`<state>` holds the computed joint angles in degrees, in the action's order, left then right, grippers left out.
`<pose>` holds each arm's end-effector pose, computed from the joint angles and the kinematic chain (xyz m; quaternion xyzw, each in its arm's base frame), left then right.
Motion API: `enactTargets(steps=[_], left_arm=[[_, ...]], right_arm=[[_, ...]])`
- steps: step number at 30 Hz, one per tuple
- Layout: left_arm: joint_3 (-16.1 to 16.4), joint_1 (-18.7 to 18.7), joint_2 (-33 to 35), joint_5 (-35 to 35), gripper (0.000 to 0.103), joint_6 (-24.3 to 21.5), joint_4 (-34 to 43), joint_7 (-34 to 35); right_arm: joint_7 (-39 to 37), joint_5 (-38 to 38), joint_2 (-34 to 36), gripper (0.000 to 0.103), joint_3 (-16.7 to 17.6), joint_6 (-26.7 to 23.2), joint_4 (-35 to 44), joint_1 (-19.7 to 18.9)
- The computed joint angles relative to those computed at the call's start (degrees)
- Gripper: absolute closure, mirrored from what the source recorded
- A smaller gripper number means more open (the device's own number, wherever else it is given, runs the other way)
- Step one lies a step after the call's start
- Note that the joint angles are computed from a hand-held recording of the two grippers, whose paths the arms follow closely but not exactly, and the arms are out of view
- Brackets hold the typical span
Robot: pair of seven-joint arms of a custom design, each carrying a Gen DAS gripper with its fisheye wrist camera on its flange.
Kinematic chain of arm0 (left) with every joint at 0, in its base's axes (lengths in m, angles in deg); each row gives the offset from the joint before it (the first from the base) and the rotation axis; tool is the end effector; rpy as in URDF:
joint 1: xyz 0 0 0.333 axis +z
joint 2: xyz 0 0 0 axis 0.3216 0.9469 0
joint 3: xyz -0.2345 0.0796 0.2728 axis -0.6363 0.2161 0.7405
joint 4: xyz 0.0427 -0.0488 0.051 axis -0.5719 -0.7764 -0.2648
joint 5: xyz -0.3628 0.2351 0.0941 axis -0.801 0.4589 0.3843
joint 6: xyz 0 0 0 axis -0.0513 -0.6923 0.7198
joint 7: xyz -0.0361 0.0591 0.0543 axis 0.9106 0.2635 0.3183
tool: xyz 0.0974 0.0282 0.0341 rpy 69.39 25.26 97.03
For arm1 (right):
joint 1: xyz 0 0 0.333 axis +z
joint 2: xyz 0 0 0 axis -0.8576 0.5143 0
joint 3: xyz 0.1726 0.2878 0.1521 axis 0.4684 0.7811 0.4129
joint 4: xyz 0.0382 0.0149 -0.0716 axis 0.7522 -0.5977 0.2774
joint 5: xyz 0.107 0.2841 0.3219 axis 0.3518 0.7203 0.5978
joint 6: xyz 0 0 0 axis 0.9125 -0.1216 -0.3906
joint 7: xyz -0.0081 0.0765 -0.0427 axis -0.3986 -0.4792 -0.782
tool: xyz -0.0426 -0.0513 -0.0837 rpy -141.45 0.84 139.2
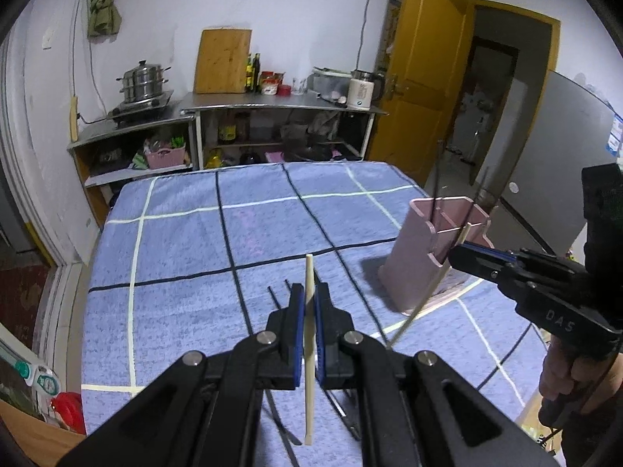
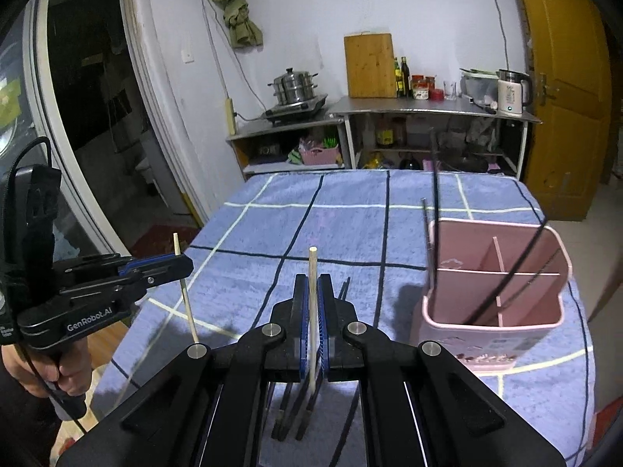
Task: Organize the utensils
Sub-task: 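Lift the wooden chopsticks upright and carry both tools over the pink holder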
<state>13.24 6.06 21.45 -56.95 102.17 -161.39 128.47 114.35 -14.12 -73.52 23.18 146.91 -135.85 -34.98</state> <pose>0.4689 -0.2183 0.5978 -0.6203 0.6629 -0.3553 0.2224 0.5318 0.2670 0.5894 -0.7573 0.4788 -0.1348 0.4232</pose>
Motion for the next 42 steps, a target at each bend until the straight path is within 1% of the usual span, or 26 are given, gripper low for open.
enactTargets(steps=[8,13,16,20,26,31,42], left_arm=[[0.1,-1.8,-0.5,-1.1,0.097,0.5,1.1,1.0],[0.9,-3.7,1.0,-3.5,0.097,0.9,2.3,2.8],[2.0,-5.7,2.0,-6.2,0.097,0.8,3.1,5.3],[1.9,-6.6,2.9,-8.5,0.097,0.3,4.0,7.0],[1.2,-7.1,4.6,-10.5,0.097,0.3,6.0,8.8],[0.3,-7.0,6.7,-10.8,0.097,1.2,8.6,9.5],[-1.7,-6.0,13.5,-10.5,0.097,2.8,17.0,9.6]], right_arm=[[-1.0,1.7,-3.1,0.098,-1.3,0.7,-2.3,-0.1],[-0.7,1.5,-3.9,0.099,-1.7,0.8,-3.0,-0.4],[0.1,0.9,-4.8,0.098,-1.6,1.0,-3.8,-0.6],[0.4,0.6,-5.9,0.099,-2.1,1.2,-4.6,-0.7],[1.2,-0.6,-7.3,0.099,-2.5,1.5,-5.5,-1.3],[2.3,-1.9,-8.5,0.099,-2.8,2.0,-6.2,-2.1],[4.5,-4.0,-9.8,0.099,-4.0,3.1,-5.8,-3.8]])
